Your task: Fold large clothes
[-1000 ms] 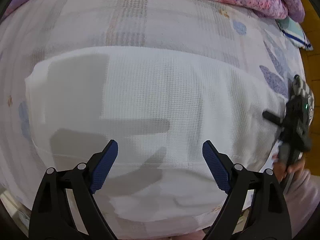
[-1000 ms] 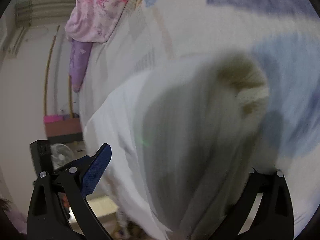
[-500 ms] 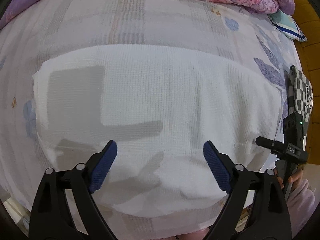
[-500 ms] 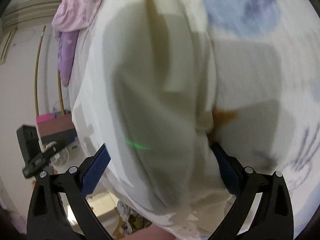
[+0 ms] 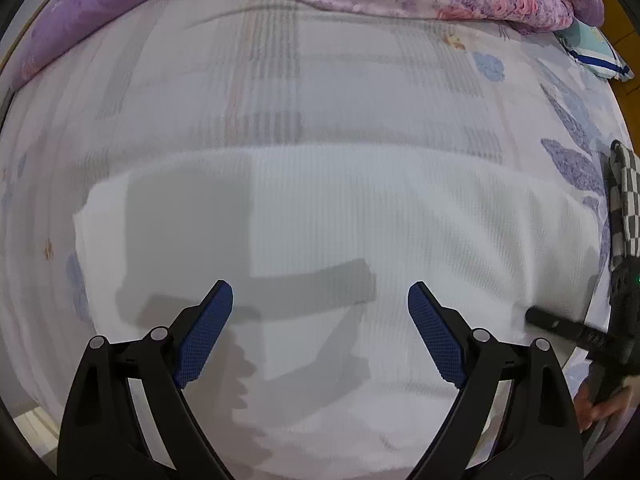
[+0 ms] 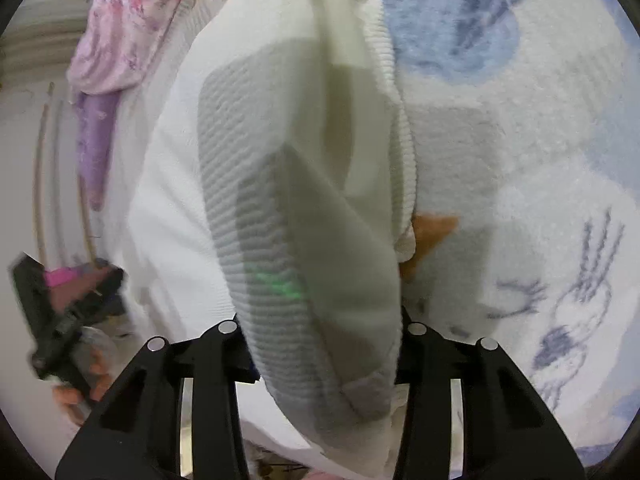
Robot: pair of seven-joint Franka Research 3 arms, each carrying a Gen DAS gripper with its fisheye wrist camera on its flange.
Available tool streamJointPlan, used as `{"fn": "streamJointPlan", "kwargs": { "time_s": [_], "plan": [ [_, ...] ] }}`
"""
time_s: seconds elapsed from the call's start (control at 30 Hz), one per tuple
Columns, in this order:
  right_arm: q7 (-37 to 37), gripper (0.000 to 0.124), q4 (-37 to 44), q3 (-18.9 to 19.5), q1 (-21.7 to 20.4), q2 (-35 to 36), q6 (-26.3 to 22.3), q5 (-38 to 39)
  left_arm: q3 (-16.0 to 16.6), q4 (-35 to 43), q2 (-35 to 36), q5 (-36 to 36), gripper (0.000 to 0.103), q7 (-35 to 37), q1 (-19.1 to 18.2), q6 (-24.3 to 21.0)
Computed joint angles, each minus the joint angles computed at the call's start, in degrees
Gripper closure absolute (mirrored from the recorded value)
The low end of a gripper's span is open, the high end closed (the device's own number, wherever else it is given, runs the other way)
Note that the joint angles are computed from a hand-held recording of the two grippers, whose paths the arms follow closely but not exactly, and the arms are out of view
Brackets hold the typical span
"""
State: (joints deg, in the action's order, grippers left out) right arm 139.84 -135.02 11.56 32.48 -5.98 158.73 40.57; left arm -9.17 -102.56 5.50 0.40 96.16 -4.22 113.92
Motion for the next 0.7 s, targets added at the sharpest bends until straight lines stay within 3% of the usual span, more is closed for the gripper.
{"fn": "streamJointPlan", "kwargs": {
  "time_s": [0.13,0.23,0.3,0.33,0.37,0.4,0.47,0.53,0.57,0.7],
  "plan": [
    [8.9,0.086,2.4,0.6,-1.2,1.9,-3.3,-7.3,-0.4,2.7,1.9,2.7,0.013,-1.8,-0.9,0.6],
    [11.5,0.086,5.1,0.6,-1.8,2.9,-9.6,-14.4,-0.9,3.5,2.9,8.6,0.013,-2.9,-2.4,2.3],
    [12.4,0.086,5.1,0.6,-1.7,3.1,-11.1,-15.8,-1.3,4.7,3.8,6.8,0.014,-1.0,-2.4,2.4],
    [12.6,0.085,5.2,0.5,-1.6,3.3,-11.3,-15.5,-1.4,5.7,4.6,6.1,0.022,-0.9,-2.4,1.8],
    [12.6,0.085,5.6,0.3,-1.6,3.6,-11.6,-14.9,-1.5,6.9,5.5,5.6,0.04,-1.0,-2.6,0.9],
    [11.9,0.085,6.3,0.1,-1.7,4.2,-12.1,-13.9,-1.6,8.2,6.5,5.3,0.049,-1.2,-2.7,-0.5],
    [11.0,0.085,7.5,-0.2,-1.9,5.3,-12.7,-12.9,-1.8,11.0,8.5,4.0,0.083,-0.7,-2.7,-3.8],
    [10.2,0.085,5.9,0.0,-1.7,4.2,-12.2,-11.9,-1.9,12.7,9.8,1.7,0.098,-1.0,-2.4,-5.0],
    [9.9,0.085,6.8,-0.2,-1.9,5.1,-12.3,-11.7,-1.9,13.7,10.5,1.4,0.103,-1.5,-2.4,-6.0],
    [7.6,0.085,6.8,-0.8,-2.5,5.6,-12.4,-9.9,-2.4,19.7,14.4,-0.7,0.103,-2.4,-2.2,-10.2]
  ]
}}
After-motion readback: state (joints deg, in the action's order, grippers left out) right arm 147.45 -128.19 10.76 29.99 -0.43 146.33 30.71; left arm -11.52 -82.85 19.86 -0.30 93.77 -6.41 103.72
